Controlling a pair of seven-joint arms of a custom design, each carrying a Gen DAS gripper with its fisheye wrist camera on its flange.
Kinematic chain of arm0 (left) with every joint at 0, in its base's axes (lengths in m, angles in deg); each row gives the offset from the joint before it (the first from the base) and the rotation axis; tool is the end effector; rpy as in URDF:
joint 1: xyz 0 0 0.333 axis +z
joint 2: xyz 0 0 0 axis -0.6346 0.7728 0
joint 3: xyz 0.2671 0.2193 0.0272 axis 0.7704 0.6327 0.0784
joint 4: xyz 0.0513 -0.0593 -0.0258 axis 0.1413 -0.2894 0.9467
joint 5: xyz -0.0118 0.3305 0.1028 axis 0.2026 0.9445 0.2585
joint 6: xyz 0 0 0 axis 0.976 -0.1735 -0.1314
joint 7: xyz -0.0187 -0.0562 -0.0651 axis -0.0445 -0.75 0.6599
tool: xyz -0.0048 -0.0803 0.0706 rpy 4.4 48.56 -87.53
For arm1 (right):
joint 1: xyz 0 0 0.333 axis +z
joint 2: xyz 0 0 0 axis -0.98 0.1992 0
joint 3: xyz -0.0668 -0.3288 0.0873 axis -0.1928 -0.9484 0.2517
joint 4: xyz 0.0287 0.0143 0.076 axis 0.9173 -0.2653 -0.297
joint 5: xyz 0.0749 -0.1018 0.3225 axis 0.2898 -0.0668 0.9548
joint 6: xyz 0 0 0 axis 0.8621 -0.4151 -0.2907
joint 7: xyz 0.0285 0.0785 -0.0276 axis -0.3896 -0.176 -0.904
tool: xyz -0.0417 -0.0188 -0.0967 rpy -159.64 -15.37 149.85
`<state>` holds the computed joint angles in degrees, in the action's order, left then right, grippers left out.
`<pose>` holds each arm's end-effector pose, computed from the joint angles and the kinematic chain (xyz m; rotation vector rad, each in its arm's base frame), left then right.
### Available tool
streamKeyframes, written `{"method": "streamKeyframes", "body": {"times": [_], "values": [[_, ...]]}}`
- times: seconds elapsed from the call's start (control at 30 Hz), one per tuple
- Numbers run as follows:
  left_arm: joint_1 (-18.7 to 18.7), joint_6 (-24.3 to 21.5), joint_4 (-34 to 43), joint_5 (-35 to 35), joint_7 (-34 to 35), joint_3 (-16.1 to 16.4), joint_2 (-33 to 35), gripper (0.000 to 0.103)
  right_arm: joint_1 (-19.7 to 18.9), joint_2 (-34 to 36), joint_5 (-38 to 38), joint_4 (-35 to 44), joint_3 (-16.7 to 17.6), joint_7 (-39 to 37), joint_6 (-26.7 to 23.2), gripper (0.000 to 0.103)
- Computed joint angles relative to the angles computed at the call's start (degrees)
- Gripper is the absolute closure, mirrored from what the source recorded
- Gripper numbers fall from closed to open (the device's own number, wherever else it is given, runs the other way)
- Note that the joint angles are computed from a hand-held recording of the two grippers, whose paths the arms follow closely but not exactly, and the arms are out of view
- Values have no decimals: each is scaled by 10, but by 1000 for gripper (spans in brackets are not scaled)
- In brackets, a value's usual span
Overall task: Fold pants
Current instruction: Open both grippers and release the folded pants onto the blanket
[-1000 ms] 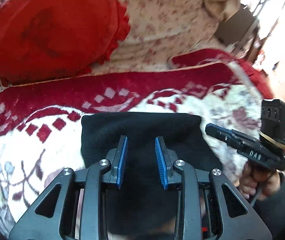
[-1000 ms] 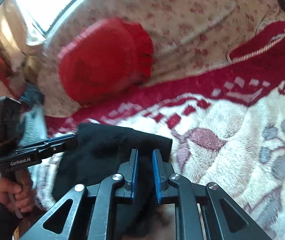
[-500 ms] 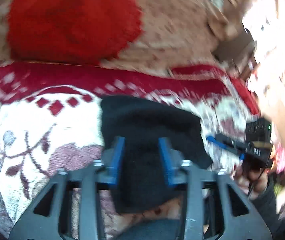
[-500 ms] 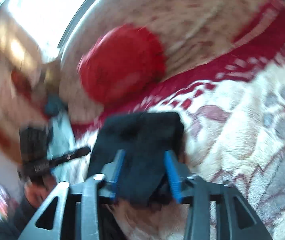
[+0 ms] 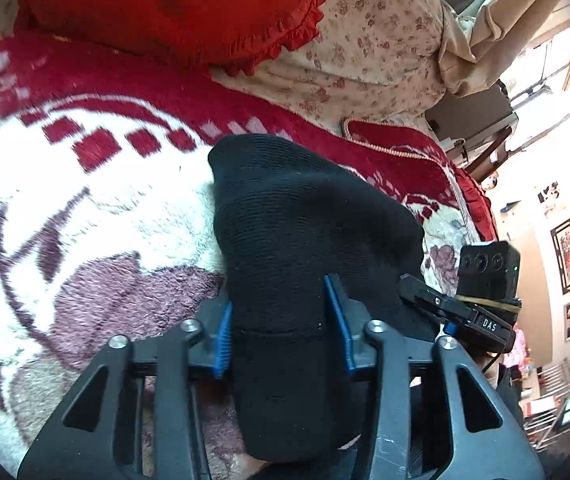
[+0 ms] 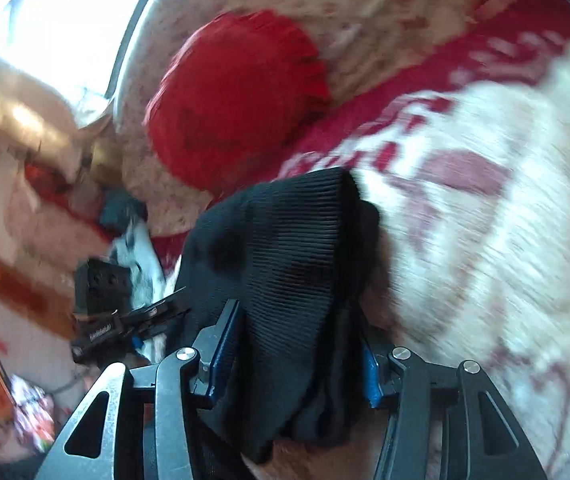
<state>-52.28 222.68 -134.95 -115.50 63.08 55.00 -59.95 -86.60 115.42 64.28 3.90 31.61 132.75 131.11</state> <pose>0.6281 -0.2796 0.4922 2.1890 -1.7278 1.2719 0.7301 0.0645 0.4366 -1.7658 1.2222 0.4587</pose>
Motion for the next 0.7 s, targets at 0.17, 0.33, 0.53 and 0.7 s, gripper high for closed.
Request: {"method": "streamKeyframes", "body": {"times": [0.17, 0.33, 0.53, 0.7], "values": [[-41, 45, -36, 62, -94, 70, -24, 66, 15, 32, 13, 59, 19, -4, 7, 62], [-78, -8, -22, 157, -197, 132, -19, 50, 38, 68, -22, 105, 16, 33, 12, 58], [-105, -29, -68, 261, -298, 162, -71, 49, 6, 41, 8, 61, 28, 56, 40, 58], [-180, -139, -42, 452, -450, 210, -100, 49, 32, -33, -14, -50, -17, 39, 202, 58]]}}
